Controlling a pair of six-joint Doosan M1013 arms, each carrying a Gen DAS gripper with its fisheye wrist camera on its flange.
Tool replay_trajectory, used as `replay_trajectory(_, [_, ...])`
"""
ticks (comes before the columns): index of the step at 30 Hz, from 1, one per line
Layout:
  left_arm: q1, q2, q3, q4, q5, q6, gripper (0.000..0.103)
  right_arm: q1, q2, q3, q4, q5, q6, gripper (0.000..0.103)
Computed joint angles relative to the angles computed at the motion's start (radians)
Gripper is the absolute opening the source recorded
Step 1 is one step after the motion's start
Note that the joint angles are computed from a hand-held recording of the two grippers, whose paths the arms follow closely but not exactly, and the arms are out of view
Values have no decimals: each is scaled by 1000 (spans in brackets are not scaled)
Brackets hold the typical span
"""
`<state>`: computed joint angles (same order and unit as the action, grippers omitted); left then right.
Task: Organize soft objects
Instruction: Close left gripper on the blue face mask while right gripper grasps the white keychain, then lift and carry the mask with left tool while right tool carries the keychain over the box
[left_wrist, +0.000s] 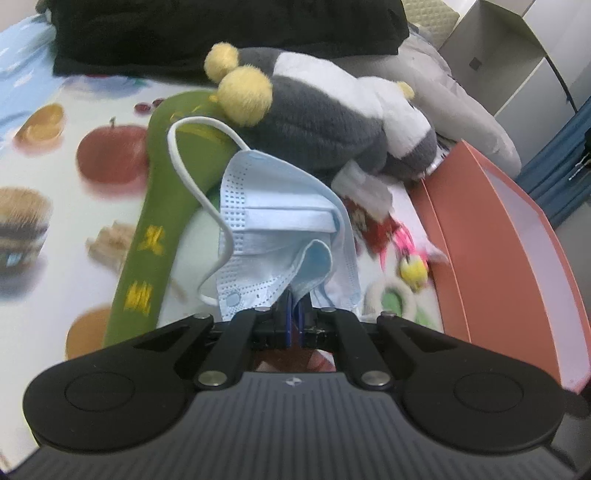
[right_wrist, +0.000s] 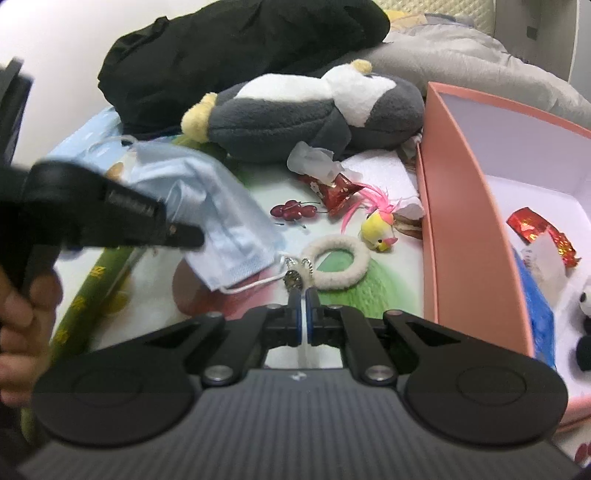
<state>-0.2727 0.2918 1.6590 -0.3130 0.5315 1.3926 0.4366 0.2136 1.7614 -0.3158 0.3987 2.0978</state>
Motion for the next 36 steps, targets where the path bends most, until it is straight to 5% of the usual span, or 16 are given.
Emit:
replay_trajectory(4, [-3,-39,43,2,11,-5,4,16,-7,16,-214,-29,232,10])
replay_trajectory(7, [-5,-63,64,15,21,-17,4,19,5,7,-305,-37,334,42])
replay_trajectory(12, [-10,-92,89,41,28,-20,4,19,38,-23,-363,-42,400,41])
replay_trajectory(15, [-11,-103,101,50,27,-31,4,28,72,-58,-376,32,398,41])
replay_trajectory(19, [-13,-110,110,67,25,-47,4,17,101,-86,-228,69,251,52])
replay_trajectory(23, [-13,-115,114,91,24,-73,4,8,111,-95,-103,86,141,48])
replay_trajectory(24, [-13,-118,116,94,22,-75,4,9,110,-93,-110,85,139,43])
replay_trajectory(25, [-13,-119,116,99,24,-80,4,10,108,-92,-94,82,105,26])
replay_trajectory(36, [-20,-137,130,117,20,-91,4,2,25,-33,-60,56,79,22])
